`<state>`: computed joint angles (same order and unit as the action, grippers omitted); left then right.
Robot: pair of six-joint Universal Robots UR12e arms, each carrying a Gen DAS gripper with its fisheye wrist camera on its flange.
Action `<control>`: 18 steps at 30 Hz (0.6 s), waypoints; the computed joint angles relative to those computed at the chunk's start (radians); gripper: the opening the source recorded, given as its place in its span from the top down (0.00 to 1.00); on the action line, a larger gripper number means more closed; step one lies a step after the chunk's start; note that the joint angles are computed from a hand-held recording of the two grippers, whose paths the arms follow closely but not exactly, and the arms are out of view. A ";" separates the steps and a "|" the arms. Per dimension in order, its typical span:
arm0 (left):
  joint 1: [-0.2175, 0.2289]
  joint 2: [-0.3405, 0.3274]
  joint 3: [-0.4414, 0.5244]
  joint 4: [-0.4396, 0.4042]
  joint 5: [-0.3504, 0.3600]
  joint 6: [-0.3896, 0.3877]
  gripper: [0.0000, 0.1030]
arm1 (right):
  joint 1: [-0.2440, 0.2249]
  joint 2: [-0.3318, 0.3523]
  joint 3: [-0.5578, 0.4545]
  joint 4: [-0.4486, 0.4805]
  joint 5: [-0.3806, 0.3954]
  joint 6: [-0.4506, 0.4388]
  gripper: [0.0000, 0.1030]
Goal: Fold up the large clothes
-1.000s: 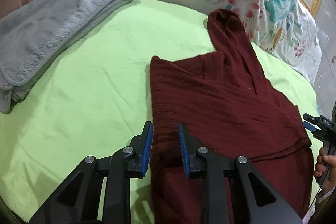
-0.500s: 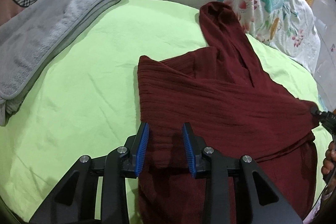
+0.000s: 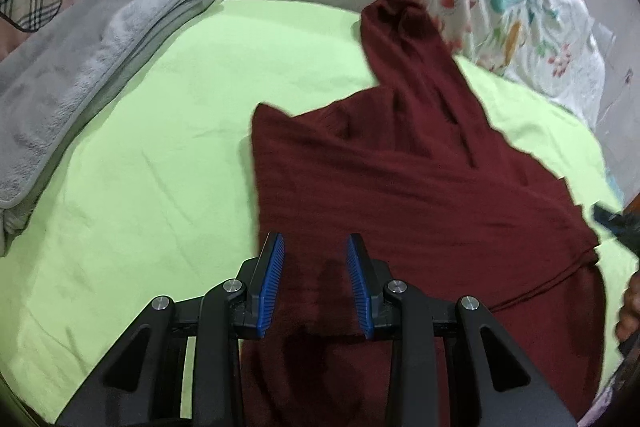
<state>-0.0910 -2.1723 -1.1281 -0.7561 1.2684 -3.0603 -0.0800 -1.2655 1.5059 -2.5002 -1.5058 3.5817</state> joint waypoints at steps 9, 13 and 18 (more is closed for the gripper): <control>-0.015 -0.029 0.035 -0.085 0.030 0.084 0.67 | -0.018 0.017 -0.006 0.080 0.045 0.002 0.69; -0.010 -0.035 0.068 -0.102 0.004 0.024 0.62 | -0.030 0.033 -0.032 0.012 0.086 -0.006 0.64; -0.014 -0.074 0.153 -0.086 -0.021 -0.096 0.45 | -0.034 0.093 -0.117 -0.040 0.155 -0.008 0.51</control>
<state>-0.1052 -2.2460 -0.9750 -0.8425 1.2476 -3.1568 -0.1141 -1.1729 1.3884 -2.5404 -1.3513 3.5741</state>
